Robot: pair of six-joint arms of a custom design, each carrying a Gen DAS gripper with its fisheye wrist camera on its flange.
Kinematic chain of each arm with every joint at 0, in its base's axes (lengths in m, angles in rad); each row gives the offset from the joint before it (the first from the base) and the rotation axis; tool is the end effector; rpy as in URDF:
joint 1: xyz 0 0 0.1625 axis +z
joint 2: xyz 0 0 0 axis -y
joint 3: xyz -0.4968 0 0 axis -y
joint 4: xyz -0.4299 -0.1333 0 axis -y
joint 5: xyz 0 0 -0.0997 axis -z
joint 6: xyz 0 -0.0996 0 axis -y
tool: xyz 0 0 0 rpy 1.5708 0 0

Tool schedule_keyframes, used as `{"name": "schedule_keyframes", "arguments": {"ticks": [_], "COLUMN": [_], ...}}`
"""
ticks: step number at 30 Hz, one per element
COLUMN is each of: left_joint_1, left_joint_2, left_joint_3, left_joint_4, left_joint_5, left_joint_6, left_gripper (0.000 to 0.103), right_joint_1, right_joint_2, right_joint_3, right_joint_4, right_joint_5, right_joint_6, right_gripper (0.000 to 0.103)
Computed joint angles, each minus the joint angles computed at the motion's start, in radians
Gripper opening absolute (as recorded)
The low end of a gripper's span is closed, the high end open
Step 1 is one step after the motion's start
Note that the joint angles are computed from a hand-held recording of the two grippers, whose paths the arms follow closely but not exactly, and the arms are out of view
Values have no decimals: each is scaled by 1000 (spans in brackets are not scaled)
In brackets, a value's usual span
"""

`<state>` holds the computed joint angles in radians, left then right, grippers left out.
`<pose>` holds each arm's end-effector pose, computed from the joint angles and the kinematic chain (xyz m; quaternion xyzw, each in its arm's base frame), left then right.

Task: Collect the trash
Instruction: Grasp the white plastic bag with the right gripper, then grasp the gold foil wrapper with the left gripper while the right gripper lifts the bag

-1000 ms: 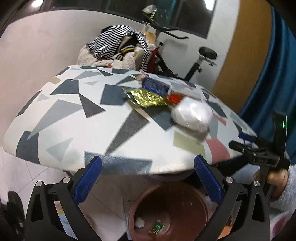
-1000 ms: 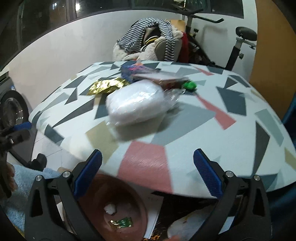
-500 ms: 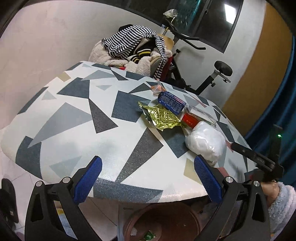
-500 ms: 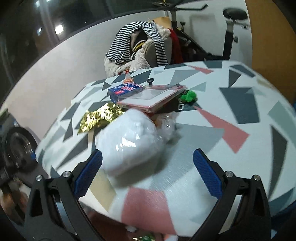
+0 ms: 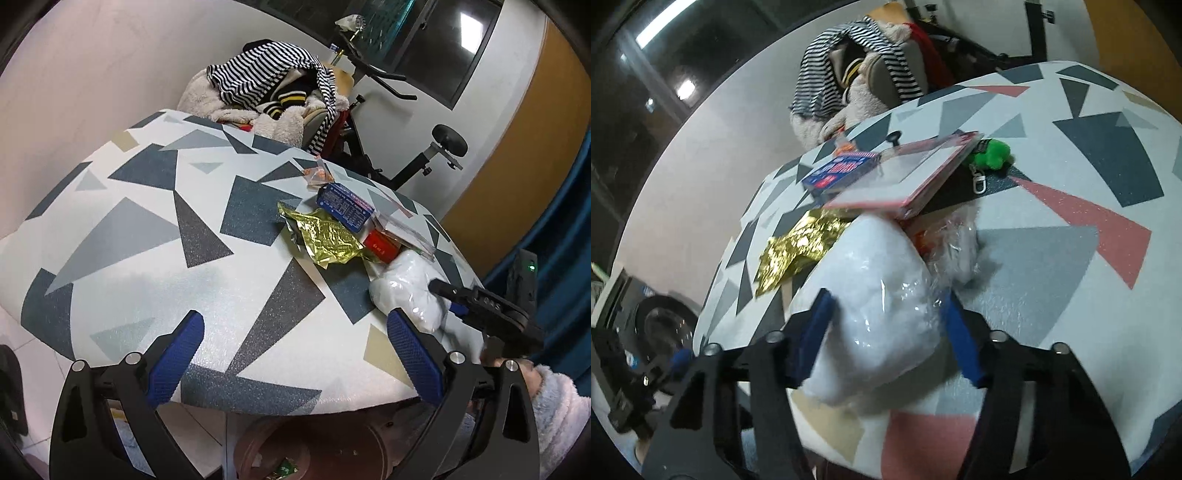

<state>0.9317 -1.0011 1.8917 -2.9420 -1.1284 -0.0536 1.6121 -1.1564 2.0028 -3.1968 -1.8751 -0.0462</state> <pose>-0.2574 -0.6414 0.2129 0.2235 0.9224 -0.2907 0.1216 0.1291 -0.6178 0.2978 -0.0176 -0.9159 0.3753 0.1411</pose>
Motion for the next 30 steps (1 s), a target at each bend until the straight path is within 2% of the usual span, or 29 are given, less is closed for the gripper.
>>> {"name": "schedule_keyframes", "arguments": {"ticks": [5, 9, 11, 13, 15, 19, 23, 30], "left_joint_1": [9, 6, 5, 4, 3, 11, 30, 70], "left_joint_2": [11, 16, 17, 16, 15, 15, 21, 83], "left_joint_3": [-11, -13, -13, -12, -12, -21, -42, -130], "left_joint_4": [8, 17, 25, 31, 41, 65, 82, 102], "left_joint_5": [-22, -30, -35, -39, -43, -62, -103, -191], "left_joint_6": [-25, -19, -19, -19, -22, -49, -98, -225], "left_gripper": [89, 89, 88, 88, 86, 83, 72, 51], "right_joint_1": [21, 22, 24, 31, 45, 58, 64, 39], "right_joint_2": [-22, -42, -49, -59, -68, -92, -116, -149], "right_joint_3": [29, 57, 74, 91, 106, 120, 125, 118], "right_joint_4": [-7, -20, -43, -73, -107, -134, -163, -173], "right_joint_5": [-35, -36, -36, -26, -31, -19, -23, -49], "right_joint_6": [-50, -72, -97, -147, -206, -264, -275, -226], "right_gripper": [54, 53, 49, 37, 31, 26, 25, 25]}}
